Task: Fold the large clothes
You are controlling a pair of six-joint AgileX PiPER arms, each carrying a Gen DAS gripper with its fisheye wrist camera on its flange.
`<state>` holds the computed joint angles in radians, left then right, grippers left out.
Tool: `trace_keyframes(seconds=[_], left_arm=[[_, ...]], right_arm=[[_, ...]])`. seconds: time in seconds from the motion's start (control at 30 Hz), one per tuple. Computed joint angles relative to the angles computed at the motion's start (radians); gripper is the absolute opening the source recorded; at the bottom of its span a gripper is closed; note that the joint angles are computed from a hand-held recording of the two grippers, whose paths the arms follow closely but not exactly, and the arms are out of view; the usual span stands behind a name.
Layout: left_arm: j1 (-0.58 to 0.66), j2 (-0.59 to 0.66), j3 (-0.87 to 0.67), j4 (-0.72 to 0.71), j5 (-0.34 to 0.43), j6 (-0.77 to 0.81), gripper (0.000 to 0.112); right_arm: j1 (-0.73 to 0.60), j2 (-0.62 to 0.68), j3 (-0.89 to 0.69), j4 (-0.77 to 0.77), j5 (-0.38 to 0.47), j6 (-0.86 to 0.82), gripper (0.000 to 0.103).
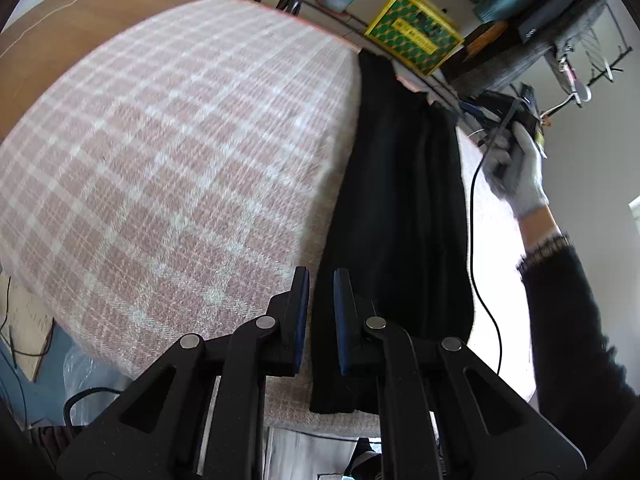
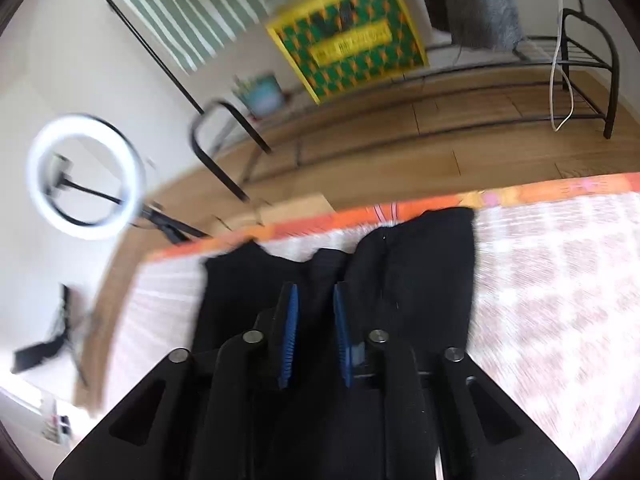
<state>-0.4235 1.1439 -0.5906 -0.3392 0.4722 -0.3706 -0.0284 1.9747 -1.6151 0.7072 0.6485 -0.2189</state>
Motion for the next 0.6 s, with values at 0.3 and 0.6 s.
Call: trace_keyframes(seconds=[0.3, 0.6], left_arm=[[0.02, -0.157, 0.017, 0.102, 0.059, -0.029, 0.009], [0.078, -0.172, 0.048, -0.081, 0.115, 0.235, 0.028]], right_arm=[[-0.052, -0.667, 0.488, -0.02, 0.122, 0.012, 0.018], [0.17, -1.278, 0.756, -0.334, 0.393, 0.449, 0.033]])
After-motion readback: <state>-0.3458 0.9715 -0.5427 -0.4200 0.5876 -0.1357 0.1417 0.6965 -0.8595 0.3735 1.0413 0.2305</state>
